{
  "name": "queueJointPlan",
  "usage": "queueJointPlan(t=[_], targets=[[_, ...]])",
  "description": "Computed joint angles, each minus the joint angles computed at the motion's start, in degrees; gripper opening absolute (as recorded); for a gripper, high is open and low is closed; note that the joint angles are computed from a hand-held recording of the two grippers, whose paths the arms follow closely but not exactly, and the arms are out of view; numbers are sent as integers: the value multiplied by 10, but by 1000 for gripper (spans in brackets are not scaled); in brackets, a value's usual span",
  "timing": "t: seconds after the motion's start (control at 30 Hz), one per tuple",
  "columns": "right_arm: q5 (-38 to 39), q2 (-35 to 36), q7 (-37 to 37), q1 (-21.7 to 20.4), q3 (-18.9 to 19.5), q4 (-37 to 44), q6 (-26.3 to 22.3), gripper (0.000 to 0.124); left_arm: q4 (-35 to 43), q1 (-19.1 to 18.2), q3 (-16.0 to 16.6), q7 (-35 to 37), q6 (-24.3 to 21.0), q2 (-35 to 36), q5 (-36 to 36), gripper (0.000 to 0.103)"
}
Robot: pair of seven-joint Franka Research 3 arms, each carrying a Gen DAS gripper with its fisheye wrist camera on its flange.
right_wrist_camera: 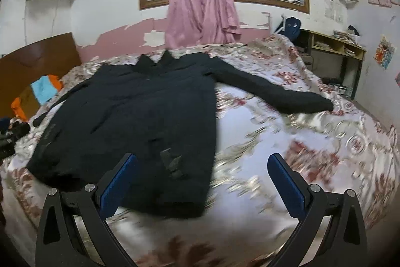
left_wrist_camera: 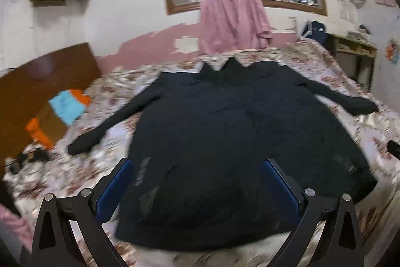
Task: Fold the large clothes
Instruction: 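Grasp the jacket sleeve cuff with the right tool and lift it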
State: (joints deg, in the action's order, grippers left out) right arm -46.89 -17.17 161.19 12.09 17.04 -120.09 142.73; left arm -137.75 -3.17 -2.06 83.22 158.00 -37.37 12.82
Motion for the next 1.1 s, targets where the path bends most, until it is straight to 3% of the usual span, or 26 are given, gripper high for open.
queueJointPlan(t=[0.1, 0.27, 0.37, 0.5, 0.6, 0.67, 0.9, 1.0, 1.07, 1.1], targets=[[58, -1, -48, -5, -39, -8, 19, 102, 70, -39, 12, 34, -35, 77, -32, 103], [99, 9, -131, -35, -68, -16, 20, 102, 180, -54, -12, 45, -69, 201, -77, 103], [169, 34, -216, -42, -104, -2, 30, 102, 255, -55, -29, 46, -83, 275, -104, 103], [247, 92, -349, -51, -136, 51, 13, 102, 378, -47, -69, -26, -102, 391, -42, 103], [276, 127, -375, -60, -151, 84, 23, 102, 470, -61, -79, -67, -129, 469, 11, 103], [319, 165, -390, -64, -164, 129, 11, 102, 551, -65, -89, -53, -166, 528, -10, 103], [353, 249, -275, -74, -214, 175, 119, 102, 753, -82, -108, -20, -236, 683, -66, 103], [361, 277, -164, -69, -243, 184, 150, 102, 777, -82, -114, -13, -206, 712, -90, 103], [403, 299, -139, -76, -244, 194, 157, 100, 790, -78, -119, -8, -195, 727, -107, 103], [440, 313, -149, -85, -236, 199, 166, 89, 803, -78, -121, -9, -197, 736, -114, 103]])
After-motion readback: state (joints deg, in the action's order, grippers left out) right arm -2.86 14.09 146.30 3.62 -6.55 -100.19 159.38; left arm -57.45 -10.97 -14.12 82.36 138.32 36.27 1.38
